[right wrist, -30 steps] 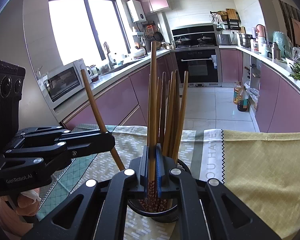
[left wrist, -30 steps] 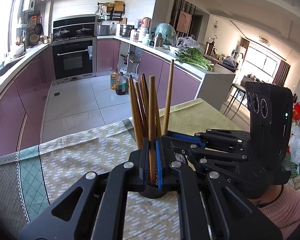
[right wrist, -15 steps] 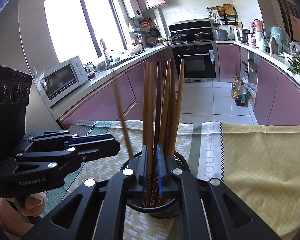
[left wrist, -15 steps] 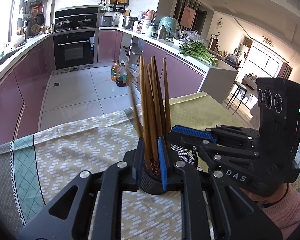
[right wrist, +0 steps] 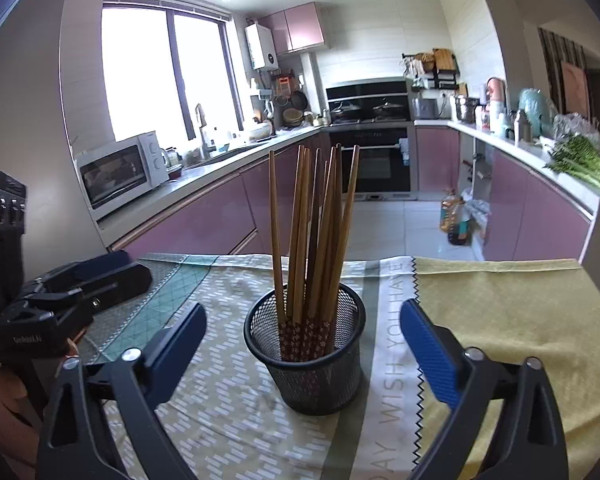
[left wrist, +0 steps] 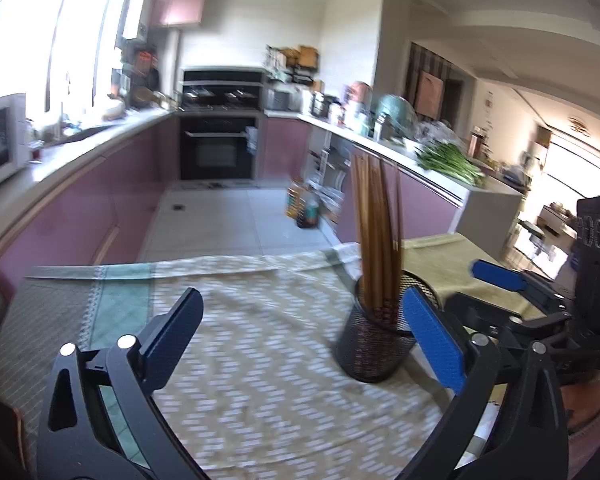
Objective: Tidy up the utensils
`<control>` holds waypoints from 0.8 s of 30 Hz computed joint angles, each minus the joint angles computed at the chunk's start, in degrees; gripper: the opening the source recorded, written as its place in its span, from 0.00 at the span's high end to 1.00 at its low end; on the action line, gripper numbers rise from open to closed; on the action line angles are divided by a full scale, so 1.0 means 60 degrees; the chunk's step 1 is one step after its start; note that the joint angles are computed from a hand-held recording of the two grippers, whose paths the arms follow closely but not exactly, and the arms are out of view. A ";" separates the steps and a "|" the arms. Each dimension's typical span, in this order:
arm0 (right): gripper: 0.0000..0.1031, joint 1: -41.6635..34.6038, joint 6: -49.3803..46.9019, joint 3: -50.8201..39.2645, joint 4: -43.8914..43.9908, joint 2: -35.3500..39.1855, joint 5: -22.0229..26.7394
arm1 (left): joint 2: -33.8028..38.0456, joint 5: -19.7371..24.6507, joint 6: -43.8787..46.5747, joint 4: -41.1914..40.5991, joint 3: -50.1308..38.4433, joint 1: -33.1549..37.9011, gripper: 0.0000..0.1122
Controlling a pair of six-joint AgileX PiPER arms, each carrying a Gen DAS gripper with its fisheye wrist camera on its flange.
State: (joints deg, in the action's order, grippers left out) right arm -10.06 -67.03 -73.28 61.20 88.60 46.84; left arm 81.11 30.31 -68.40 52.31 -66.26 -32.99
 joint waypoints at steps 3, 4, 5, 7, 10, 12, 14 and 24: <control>0.06 0.0065 -0.0549 0.0711 0.0274 -0.0483 -0.0513 | -0.0353 0.0876 -0.1750 0.1693 0.0572 -0.0655 0.13; 0.06 0.0091 -0.0644 0.0872 0.0310 -0.0597 -0.0618 | -0.0459 0.1115 -0.2074 0.2003 0.0720 -0.0850 0.13; 0.06 0.0104 -0.0813 0.1107 0.0452 -0.0754 -0.0773 | -0.0546 0.1441 -0.2462 0.2380 0.0882 -0.1086 0.13; 0.06 0.0067 -0.1248 0.1471 0.0850 -0.0990 -0.0945 | -0.0722 0.1922 -0.2944 0.2815 0.1126 -0.1453 0.13; 0.06 0.0089 -0.1858 0.2059 0.1489 -0.1421 -0.1356 | -0.0964 0.2444 -0.3623 0.3314 0.1481 -0.1859 0.13; 0.06 0.0085 -0.2132 0.2320 0.1871 -0.1660 -0.1487 | -0.1142 0.2684 -0.3866 0.3461 0.1647 -0.2062 0.13; 0.06 0.0079 -0.2507 0.2620 0.2317 -0.1909 -0.1621 | -0.1222 0.3185 -0.4178 0.3742 0.1796 -0.2375 0.13; 0.06 0.0151 -0.3353 0.3373 0.3387 -0.2640 -0.2021 | -0.1534 0.4715 -0.5030 0.4305 0.2199 -0.3416 0.13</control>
